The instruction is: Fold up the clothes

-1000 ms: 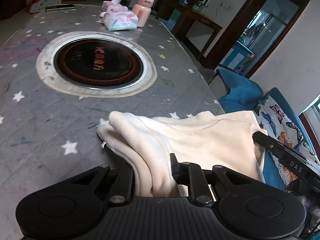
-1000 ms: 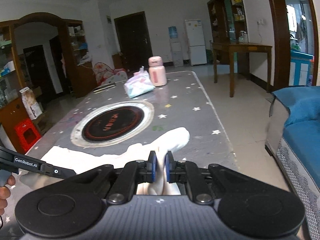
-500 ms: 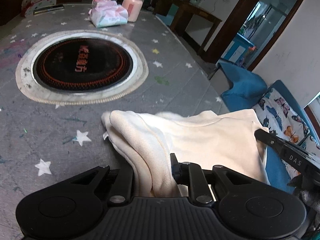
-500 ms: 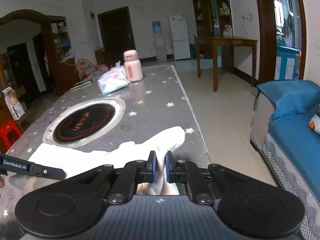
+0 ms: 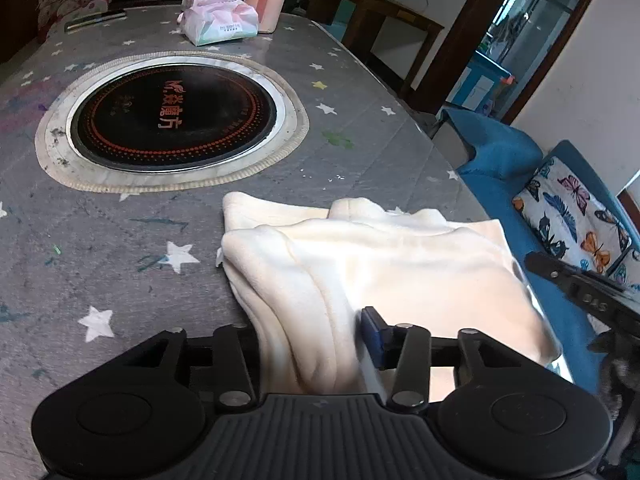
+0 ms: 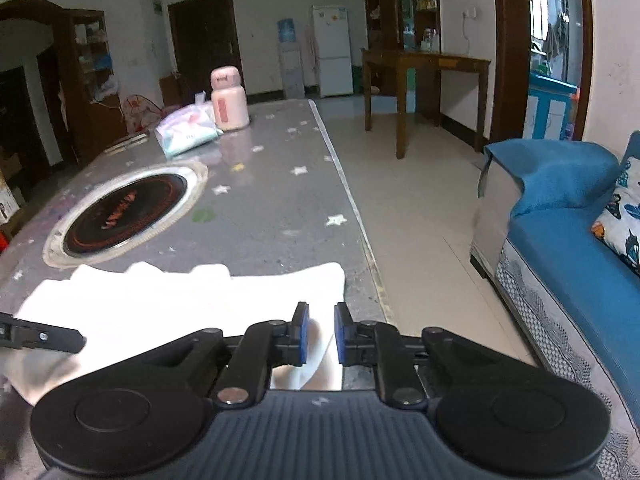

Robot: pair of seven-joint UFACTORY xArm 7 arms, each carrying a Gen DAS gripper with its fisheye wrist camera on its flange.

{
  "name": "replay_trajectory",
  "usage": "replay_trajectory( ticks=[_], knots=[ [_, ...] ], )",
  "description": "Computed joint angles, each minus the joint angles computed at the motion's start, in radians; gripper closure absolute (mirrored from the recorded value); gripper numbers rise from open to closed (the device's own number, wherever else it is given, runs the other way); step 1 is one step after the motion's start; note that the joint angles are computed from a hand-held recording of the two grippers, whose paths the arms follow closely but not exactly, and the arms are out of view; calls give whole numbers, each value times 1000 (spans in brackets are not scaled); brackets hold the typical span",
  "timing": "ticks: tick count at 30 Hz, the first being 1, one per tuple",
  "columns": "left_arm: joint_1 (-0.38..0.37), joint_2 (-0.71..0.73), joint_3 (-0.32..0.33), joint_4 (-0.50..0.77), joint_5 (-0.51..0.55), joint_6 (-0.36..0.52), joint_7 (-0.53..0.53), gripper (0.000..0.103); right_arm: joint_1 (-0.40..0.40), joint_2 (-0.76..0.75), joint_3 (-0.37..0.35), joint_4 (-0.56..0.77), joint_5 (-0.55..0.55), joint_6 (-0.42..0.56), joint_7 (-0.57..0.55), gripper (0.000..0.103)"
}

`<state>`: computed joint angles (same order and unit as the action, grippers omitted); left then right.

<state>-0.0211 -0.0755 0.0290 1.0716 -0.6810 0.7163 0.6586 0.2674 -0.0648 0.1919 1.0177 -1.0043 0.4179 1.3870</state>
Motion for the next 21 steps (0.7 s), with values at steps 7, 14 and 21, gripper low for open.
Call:
replay_trajectory(
  ticks=[7, 14, 21],
  knots=[
    [15, 0, 7, 4, 29, -19, -16, 44, 27, -2, 23, -19, 52, -57, -122, 90],
    [24, 19, 5, 29, 104, -62, -69, 42, 47, 20, 11, -5, 118, -31, -193, 90],
    [13, 56, -16, 95, 95, -69, -83, 43, 56, 86, -9, 89, 144, -57, -242, 89]
  ],
)
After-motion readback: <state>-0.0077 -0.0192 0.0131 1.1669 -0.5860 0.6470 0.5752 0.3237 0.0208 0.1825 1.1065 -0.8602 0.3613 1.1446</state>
